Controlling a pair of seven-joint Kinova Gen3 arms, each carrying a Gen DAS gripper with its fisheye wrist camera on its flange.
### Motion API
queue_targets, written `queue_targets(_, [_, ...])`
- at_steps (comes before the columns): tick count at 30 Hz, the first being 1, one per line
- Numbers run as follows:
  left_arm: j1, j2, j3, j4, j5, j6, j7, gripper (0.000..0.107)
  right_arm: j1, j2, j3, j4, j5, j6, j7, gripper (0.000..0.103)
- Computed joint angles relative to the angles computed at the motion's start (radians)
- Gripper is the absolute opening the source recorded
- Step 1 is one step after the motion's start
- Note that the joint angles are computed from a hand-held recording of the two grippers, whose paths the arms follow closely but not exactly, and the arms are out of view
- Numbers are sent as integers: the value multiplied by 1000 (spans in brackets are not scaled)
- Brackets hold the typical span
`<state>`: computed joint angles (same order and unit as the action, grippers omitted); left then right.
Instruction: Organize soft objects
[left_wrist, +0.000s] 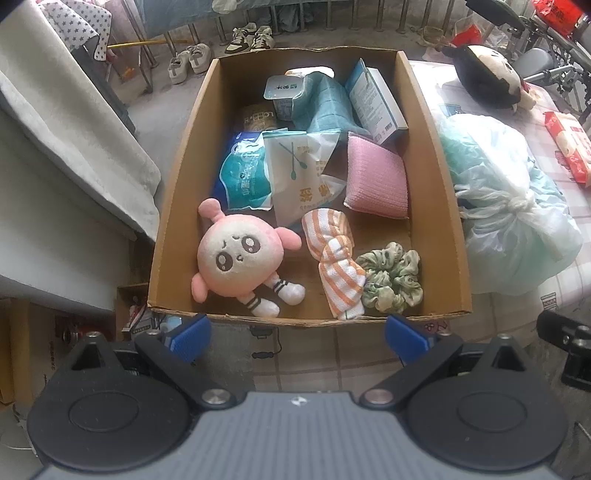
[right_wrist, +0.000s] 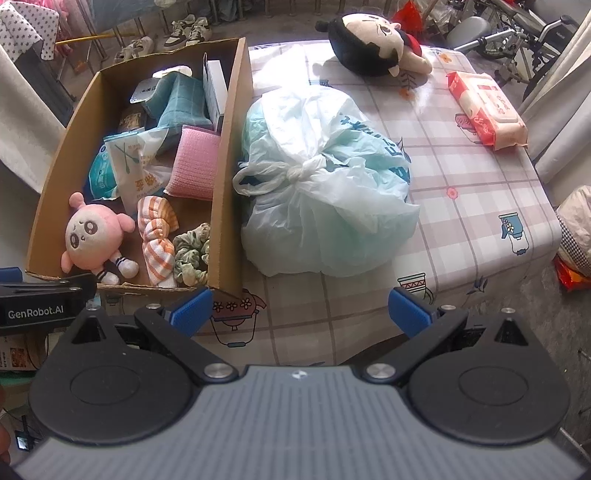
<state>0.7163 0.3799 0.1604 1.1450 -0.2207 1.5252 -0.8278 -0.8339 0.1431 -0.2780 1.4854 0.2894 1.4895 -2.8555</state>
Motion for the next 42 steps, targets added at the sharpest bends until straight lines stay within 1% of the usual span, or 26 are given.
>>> queue_targets(29, [-26, -9, 0, 46, 7, -22, -17, 101, -7, 43, 20, -28, -15, -8, 41, 102])
queue_targets(42, [-31, -6, -1, 45, 9, -25, -22, 101, -2, 48, 26, -25, -20, -18, 56, 102])
